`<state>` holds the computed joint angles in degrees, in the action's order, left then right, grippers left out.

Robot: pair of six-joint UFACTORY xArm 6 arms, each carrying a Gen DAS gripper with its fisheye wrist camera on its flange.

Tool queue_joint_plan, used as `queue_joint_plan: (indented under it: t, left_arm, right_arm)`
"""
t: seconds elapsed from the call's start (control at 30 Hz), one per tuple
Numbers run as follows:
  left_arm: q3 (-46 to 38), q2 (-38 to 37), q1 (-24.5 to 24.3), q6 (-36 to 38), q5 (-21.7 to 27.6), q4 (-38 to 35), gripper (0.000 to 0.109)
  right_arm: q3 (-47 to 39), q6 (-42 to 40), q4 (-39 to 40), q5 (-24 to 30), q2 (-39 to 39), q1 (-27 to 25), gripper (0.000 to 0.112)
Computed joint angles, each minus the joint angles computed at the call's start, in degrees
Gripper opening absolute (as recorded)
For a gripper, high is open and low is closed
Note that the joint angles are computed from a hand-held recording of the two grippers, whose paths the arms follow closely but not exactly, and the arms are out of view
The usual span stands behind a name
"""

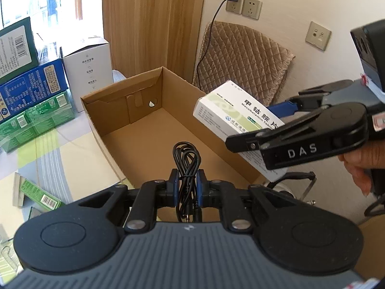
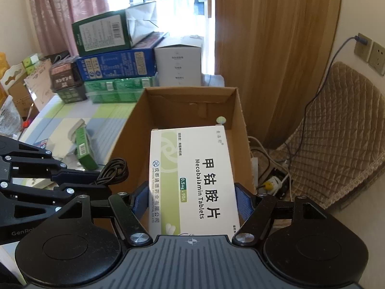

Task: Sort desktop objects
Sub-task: 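Carry the cable with the left tool while the right tool carries the Mecobalamin box to the cardboard box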

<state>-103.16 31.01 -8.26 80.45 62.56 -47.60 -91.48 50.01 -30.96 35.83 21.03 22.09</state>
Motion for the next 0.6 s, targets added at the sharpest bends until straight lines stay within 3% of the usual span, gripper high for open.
queue_joint_plan:
  t: [0.17, 0.23, 0.6]
  left_arm:
    - [-2.75, 2.80, -1.14, -1.97, -0.85, 0.27, 0.013]
    - [-1.84, 2.59, -1.23, -1.85, -2.33, -0.74, 0.023]
    - [-2.50, 3.13, 1.25, 0.11, -3.39, -1.09, 0.023]
  right_arm:
    - [-0.45, -0.30, 0.21, -0.21, 0.71, -0.64, 0.069]
    - [-0.58, -0.26, 0.17, -0.31, 0.90, -0.80, 0.069]
    - [-2.08, -0.91, 1.49, -0.44, 2.57, -1.01, 0.069]
